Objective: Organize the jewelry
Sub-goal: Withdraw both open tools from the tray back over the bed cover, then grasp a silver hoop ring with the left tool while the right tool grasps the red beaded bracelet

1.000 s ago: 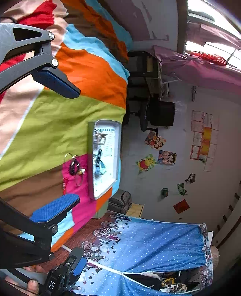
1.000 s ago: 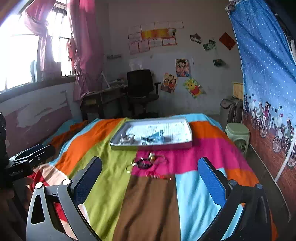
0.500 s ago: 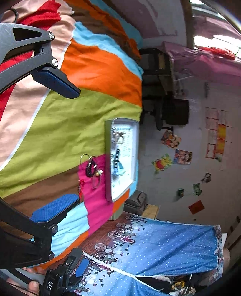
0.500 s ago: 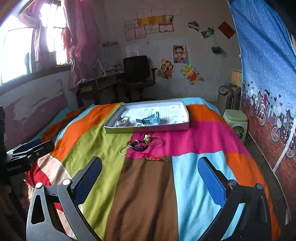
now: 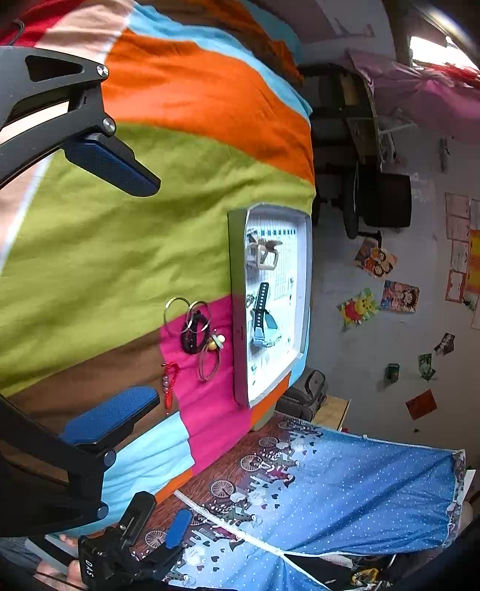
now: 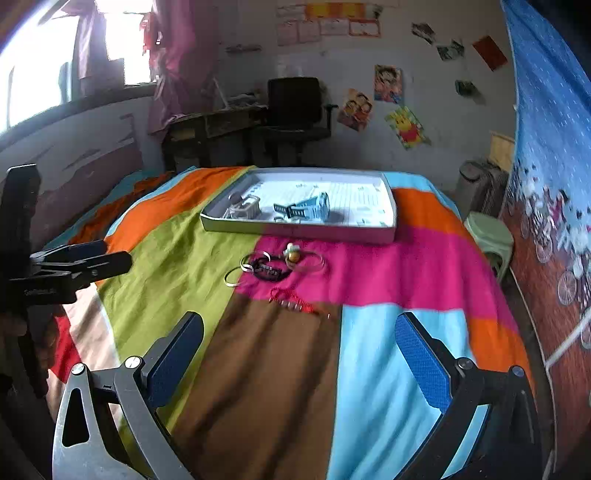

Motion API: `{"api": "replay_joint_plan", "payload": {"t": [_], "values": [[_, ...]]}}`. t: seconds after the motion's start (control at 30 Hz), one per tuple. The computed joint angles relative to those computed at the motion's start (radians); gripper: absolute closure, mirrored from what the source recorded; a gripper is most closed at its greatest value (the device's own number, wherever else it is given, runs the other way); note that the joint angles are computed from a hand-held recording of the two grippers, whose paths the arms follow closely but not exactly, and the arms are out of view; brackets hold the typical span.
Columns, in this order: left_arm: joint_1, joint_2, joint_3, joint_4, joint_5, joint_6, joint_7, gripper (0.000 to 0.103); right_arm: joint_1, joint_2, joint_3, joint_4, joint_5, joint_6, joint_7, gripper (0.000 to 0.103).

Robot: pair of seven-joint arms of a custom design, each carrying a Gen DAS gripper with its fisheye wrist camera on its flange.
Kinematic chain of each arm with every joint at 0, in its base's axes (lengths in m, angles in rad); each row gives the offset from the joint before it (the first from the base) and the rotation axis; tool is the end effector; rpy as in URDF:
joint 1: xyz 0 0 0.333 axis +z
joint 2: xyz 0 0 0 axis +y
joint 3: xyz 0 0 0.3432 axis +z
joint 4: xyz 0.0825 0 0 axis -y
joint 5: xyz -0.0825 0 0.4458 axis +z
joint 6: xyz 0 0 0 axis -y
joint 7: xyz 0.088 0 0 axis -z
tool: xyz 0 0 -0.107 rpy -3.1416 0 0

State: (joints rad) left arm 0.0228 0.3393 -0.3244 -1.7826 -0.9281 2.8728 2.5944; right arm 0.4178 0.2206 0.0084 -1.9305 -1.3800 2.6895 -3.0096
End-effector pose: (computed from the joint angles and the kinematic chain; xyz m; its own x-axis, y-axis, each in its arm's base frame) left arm 0.7250 -0.1531 0.4354 -0.4943 -0.8559 0.1520 -0.5878 0.2002 -0.7838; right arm 0.6149 0.3139 0.4058 -0.1273 -0.9918 -0.0136 -0.5573 0.0829 -0.8262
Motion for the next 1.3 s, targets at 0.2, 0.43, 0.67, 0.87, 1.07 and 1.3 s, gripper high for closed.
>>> {"api": "replay_joint_plan", "payload": {"t": [0.2, 0.43, 0.67, 0.87, 1.07, 1.3], "values": [[0.002, 0.080, -0.025, 0.085, -0.014, 0.015, 0.008, 0.000, -0.006, 0.041, -0.023, 0.053, -0.121, 0.020, 0.088, 0.001], [-0.023, 0.186, -0.024, 0.195, 0.091, 0.027, -0.078, 0.000, -0.015, 0.140, -0.045, 0.156, -0.130, 0.047, 0.057, 0.001], [-0.040, 0.309, -0.013, 0.343, 0.244, -0.068, -0.204, 0.013, -0.026, 0.251, -0.081, 0.252, 0.057, 0.138, -0.121, 0.001], [-0.049, 0.401, -0.013, 0.466, 0.332, -0.180, -0.272, 0.034, -0.040, 0.328, -0.074, 0.309, 0.243, 0.193, -0.341, 0.012], [-0.052, 0.442, -0.008, 0.525, 0.367, -0.275, -0.299, 0.048, -0.048, 0.380, -0.060, 0.349, 0.415, 0.186, -0.522, 0.043], [-0.090, 0.493, 0.040, 0.605, 0.454, -0.365, -0.401, 0.067, -0.030, 0.408, -0.077, 0.366, 0.565, 0.187, -0.660, 0.052]]}}
